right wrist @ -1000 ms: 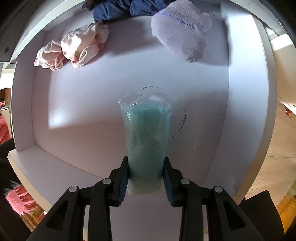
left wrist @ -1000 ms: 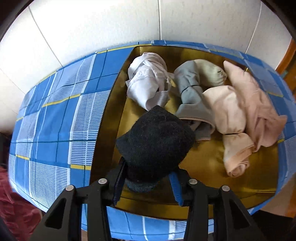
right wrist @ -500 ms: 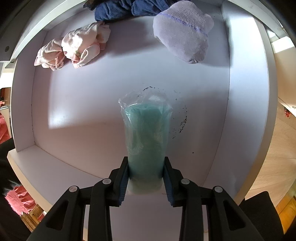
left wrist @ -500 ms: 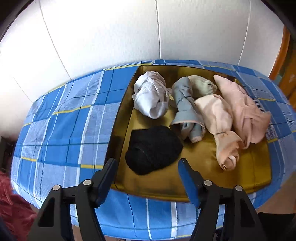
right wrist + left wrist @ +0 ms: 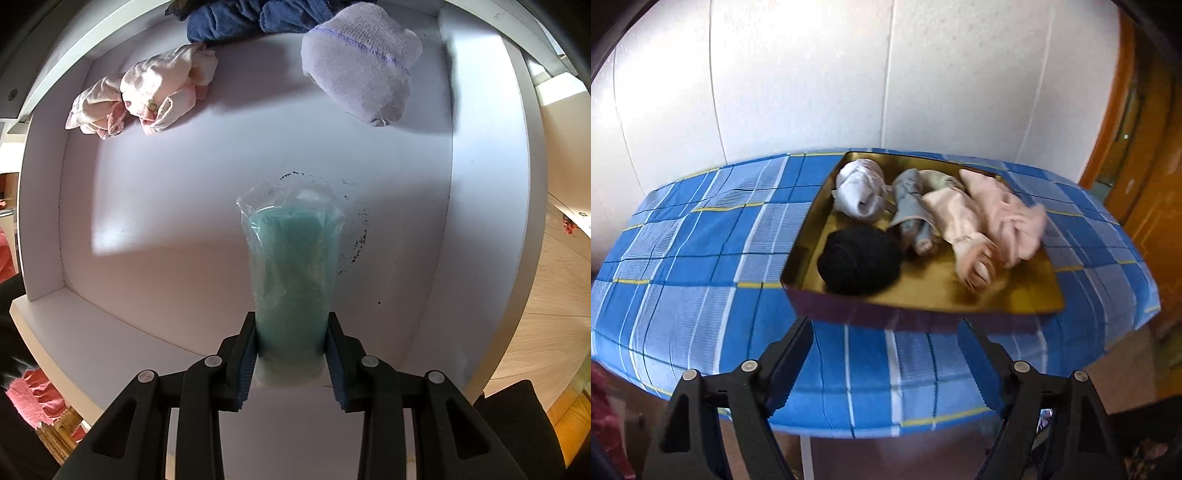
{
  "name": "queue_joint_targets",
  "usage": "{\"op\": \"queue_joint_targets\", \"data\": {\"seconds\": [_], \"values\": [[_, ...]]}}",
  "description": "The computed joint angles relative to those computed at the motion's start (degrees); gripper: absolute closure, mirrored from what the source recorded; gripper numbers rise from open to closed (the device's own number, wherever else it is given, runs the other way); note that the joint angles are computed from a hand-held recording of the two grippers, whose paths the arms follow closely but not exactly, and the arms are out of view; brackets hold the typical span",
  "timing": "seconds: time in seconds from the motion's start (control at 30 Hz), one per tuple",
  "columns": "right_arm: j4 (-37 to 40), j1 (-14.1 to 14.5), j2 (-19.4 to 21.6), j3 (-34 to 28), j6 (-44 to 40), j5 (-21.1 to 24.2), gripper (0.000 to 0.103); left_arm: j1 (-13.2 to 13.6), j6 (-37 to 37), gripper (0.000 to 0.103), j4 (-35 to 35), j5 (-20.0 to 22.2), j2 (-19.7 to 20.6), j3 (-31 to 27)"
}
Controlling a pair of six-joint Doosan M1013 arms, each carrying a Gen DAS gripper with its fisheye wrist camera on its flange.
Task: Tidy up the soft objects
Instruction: 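Lower the left gripper into the drawer and grasp the pink-white cloth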
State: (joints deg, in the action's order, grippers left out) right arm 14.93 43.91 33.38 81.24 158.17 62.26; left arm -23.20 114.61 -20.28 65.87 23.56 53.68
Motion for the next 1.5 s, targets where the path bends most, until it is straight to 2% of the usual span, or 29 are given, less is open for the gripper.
{"op": "queue_joint_targets", "data": {"seconds": [0.07,0.2,0.27,0.43,0.53,0.6,0.7,0.9,1.13,1.23,1.27,1.4,1.5], "values": [[-0.18,0.05,0.06,-0.19,0.26,0.10,0.069,0.24,3.25,0.015,-1.74,-1.38,-2.05,3.81],[-0.46,0.15,-0.02,-0.28,1.00,0.08,0.069,-0.11,9.04,0.014,-2.49,-3.22,-5.64,11.18],[-0.37,0.17,-0.11,-0.15,1.25,-0.08,0.069,-0.61,12.54,0.011,-2.12,-2.10,-6.71,14.44],[-0.25,0.17,-0.34,0.16,1.75,-0.53,0.069,-4.66,21.46,0.011,9.93,-4.47,-8.03,22.55],[0.12,0.07,-0.47,0.50,1.93,-0.90,0.069,-7.43,25.70,0.011,19.52,-8.99,-7.39,26.67],[0.46,-0.02,-0.59,0.80,2.23,-1.24,0.069,-8.65,27.61,0.011,23.70,-10.37,-6.39,27.96],[0.94,-0.18,-0.80,1.25,2.44,-2.03,0.069,-9.85,30.67,0.011,26.87,-10.62,-4.39,28.43],[1.94,-0.57,-1.40,2.29,2.85,-4.30,0.069,-10.94,29.37,0.011,30.14,-11.18,-0.11,25.74],[2.58,-0.79,-1.93,2.96,3.39,-5.83,0.069,-10.67,29.11,0.008,27.86,-3.11,5.21,19.27],[2.86,-1.00,-2.24,3.33,3.52,-6.45,0.069,-9.84,27.84,0.007,24.83,3.86,7.53,15.31],[2.83,-1.11,-2.41,3.51,3.52,-6.54,0.069,-9.38,27.99,0.006,22.79,7.47,8.18,13.95],[1.99,-0.97,-3.45,4.54,4.34,-7.07,0.069,-8.57,31.09,0.006,19.16,16.06,8.22,12.81],[1.18,-0.67,-4.34,5.29,5.26,-7.02,0.069,-8.14,32.17,0.006,17.83,18.19,6.97,13.49]]}}
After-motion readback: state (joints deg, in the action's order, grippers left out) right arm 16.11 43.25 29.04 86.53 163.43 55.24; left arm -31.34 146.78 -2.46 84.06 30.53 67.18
